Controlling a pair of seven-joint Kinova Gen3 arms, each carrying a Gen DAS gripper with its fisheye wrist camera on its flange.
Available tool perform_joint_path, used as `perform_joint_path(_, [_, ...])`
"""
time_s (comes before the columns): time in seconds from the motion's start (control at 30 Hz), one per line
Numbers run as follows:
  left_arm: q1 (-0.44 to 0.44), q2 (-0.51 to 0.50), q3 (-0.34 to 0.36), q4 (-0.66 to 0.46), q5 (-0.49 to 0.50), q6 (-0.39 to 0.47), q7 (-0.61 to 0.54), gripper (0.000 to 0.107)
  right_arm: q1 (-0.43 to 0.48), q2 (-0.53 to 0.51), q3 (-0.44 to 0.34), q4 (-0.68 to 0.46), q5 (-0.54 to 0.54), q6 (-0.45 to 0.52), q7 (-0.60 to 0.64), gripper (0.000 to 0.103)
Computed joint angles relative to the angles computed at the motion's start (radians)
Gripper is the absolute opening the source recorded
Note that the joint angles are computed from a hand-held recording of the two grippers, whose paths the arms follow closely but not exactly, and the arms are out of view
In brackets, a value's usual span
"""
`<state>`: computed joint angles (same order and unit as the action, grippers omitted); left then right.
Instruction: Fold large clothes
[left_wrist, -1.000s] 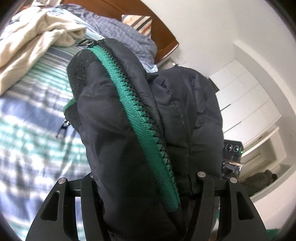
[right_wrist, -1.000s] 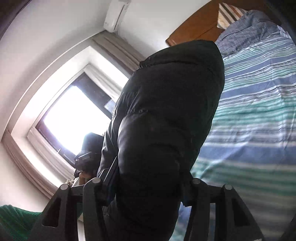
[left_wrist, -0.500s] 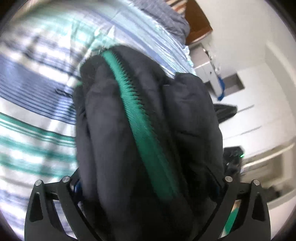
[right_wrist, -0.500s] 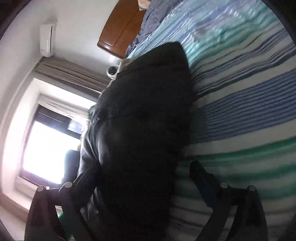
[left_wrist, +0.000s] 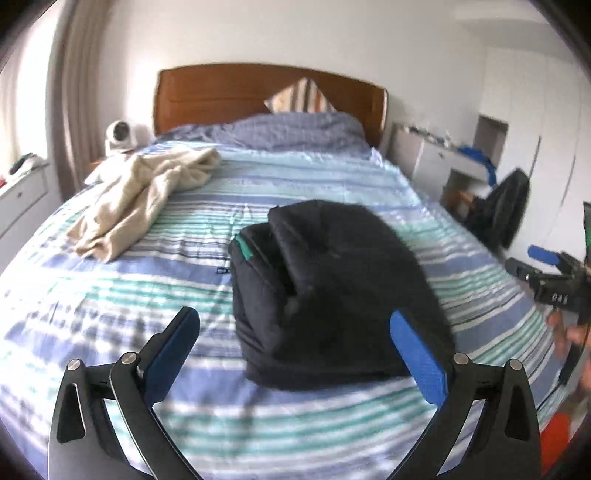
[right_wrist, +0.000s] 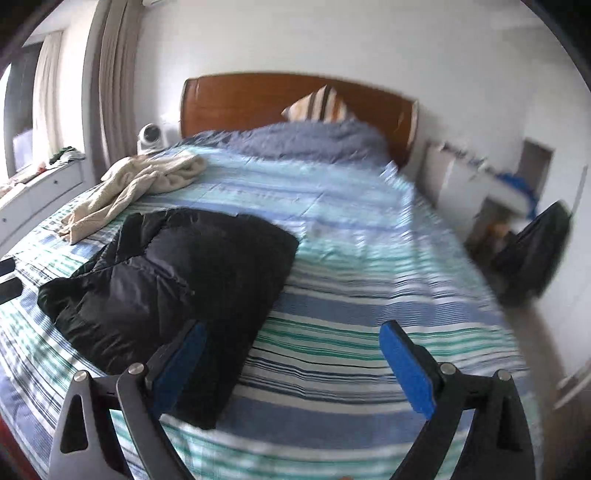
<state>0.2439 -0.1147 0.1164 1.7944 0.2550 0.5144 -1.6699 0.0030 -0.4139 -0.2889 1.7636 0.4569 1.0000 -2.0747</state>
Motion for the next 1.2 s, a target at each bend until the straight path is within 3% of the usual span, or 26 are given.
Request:
perform_joint_path(0.13, [-0.083, -0.071, 0.134, 0.041, -0.075, -0.026, 0.163, 0.102, 0.033, -0.065, -0.060, -0.020, 0.019, 0.060, -0.041, 0.097])
perform_joint_path(0.27, [-0.043, -0.133, 0.132, 0.025, -0.151, 0.062, 0.313, 0.102, 0.103, -0.179, -0.143, -0.004, 0.047, 0.063, -0.100, 0.097])
perform_joint_path(0.37, [-0.092, -0.186, 0.221, 0.025, -0.269, 0.093, 0.431, 0.103, 0.184, -0.278, -0.191, 0.015, 0.054, 0.039, -0.157, 0.100])
perform_joint_path(0.43, [-0.095, -0.215, 0.253, 0.020, -0.337, 0.113, 0.501, 0.103, 0.235, -0.280, -0.209, -0.017, 0.003, 0.085, -0.129, 0.103])
perform_joint_path(0.53, [-0.130, -0.245, 0.315, 0.005, -0.393, 0.145, 0.581, 0.103, 0.222, -0.235, -0.210, -0.081, -0.055, 0.187, -0.036, 0.103])
perform_joint_path(0.67, [-0.213, -0.285, 0.418, 0.002, -0.474, 0.164, 0.684, 0.103, 0.224, -0.245, -0.216, -0.104, -0.093, 0.219, -0.014, 0.103])
perform_joint_path(0.8, [-0.285, -0.298, 0.527, -0.022, -0.542, 0.244, 0.752, 0.103, 0.240, -0.244, -0.235, -0.145, -0.131, 0.287, 0.004, 0.103])
perform_joint_path(0.97, [-0.223, -0.266, 0.514, -0.028, -0.535, 0.306, 0.736, 0.103, 0.244, -0.255, -0.255, -0.147, -0.171, 0.319, 0.012, 0.103])
perform_joint_path(1.13, [-0.204, -0.235, 0.560, -0.052, -0.597, 0.386, 0.766, 0.103, 0.247, -0.250, -0.275, -0.140, -0.199, 0.344, 0.013, 0.103])
perform_joint_path(1.2, [-0.171, -0.225, 0.538, -0.054, -0.596, 0.394, 0.768, 0.103, 0.250, -0.250, -0.283, -0.137, -0.203, 0.350, 0.009, 0.103])
